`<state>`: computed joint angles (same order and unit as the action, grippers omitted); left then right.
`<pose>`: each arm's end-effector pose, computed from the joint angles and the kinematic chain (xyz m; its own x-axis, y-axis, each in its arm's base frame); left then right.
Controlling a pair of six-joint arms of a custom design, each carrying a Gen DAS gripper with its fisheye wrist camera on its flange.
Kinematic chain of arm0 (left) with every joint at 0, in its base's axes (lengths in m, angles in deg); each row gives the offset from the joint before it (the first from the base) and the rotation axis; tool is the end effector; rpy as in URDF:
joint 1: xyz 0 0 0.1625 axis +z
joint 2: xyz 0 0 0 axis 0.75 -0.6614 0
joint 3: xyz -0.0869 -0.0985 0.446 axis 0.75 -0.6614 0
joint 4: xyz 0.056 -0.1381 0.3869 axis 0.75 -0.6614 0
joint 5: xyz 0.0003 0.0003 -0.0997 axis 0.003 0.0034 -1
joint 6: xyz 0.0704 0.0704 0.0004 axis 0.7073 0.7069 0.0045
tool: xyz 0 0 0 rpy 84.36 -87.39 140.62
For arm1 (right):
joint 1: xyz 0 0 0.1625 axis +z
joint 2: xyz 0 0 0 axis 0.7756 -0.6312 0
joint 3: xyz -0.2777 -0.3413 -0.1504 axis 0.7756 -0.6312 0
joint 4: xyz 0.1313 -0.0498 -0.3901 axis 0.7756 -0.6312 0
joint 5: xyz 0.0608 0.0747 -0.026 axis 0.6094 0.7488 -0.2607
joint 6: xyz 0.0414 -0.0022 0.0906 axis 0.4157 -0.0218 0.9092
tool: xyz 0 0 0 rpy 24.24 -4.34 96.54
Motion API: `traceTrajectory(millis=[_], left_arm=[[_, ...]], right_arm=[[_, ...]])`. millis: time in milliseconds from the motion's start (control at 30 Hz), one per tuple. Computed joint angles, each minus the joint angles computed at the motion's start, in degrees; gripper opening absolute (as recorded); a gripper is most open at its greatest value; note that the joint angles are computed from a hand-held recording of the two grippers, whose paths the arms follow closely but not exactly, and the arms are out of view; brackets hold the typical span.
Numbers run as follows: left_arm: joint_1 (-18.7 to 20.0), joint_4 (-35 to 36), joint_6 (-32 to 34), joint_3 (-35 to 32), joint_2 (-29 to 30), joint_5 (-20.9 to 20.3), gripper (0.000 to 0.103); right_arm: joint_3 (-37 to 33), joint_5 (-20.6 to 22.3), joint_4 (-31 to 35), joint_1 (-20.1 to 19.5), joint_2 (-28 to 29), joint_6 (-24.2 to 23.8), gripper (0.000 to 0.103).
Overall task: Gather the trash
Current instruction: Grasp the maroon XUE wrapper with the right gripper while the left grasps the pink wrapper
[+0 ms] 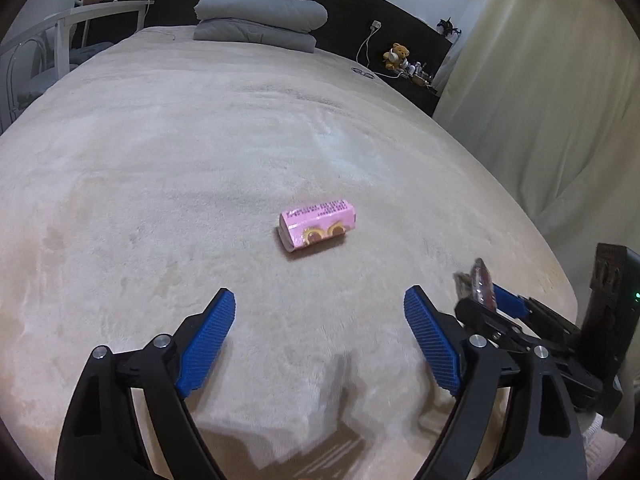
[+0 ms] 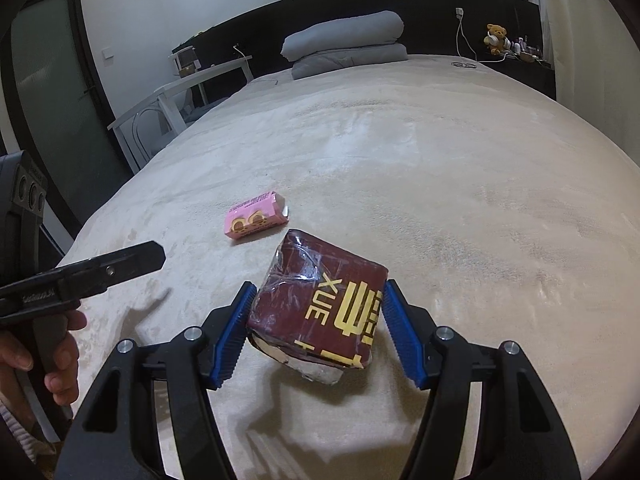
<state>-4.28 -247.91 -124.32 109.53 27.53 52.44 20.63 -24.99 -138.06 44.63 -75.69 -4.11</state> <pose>-0.3146 -0.6089 0.1518 -0.8812 -0.2364 -0.4094 0.1756 0.6404 -0.7477 0.1889 -0.6687 0.2517 -0.6459 -0.6551 0.3919 -0.7619 0.5853 -0.2774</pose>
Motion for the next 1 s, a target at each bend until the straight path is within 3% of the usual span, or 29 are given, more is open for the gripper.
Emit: traceTrajectory(millis=[167, 267, 600, 767, 900, 1000], left_arm=[[2.8, -0.4, 0.4, -4.2, 2.4, -1.9, 0.087], [3.8, 0.8, 0.8, -6.6, 3.8, -1.3, 0.097], [7.1, 2.2, 3.0, -13.5, 7.4, -2.6, 0.097], [7.6, 5.8, 2.2, -17.5, 9.2, -0.4, 0.096], [8.2, 12.4, -0.7, -19.8, 10.0, 1.6, 0.095], [8.0, 15.6, -2.1, -20.2, 10.2, 3.8, 0.079]], right_arm=[[-0.8, 0.6, 1.3, -0.7, -0.7, 1.2, 0.064], [-0.8, 0.6, 2.0, -1.0, -1.1, 0.8, 0.064], [-0.3, 1.4, 3.7, -1.1, -1.9, 0.2, 0.064], [-0.6, 0.9, 4.1, -0.9, -1.5, -0.3, 0.064], [-0.9, 0.7, 4.6, -0.8, -1.2, -0.4, 0.064], [-1.1, 0.8, 5.0, -0.8, -1.2, -0.5, 0.064]])
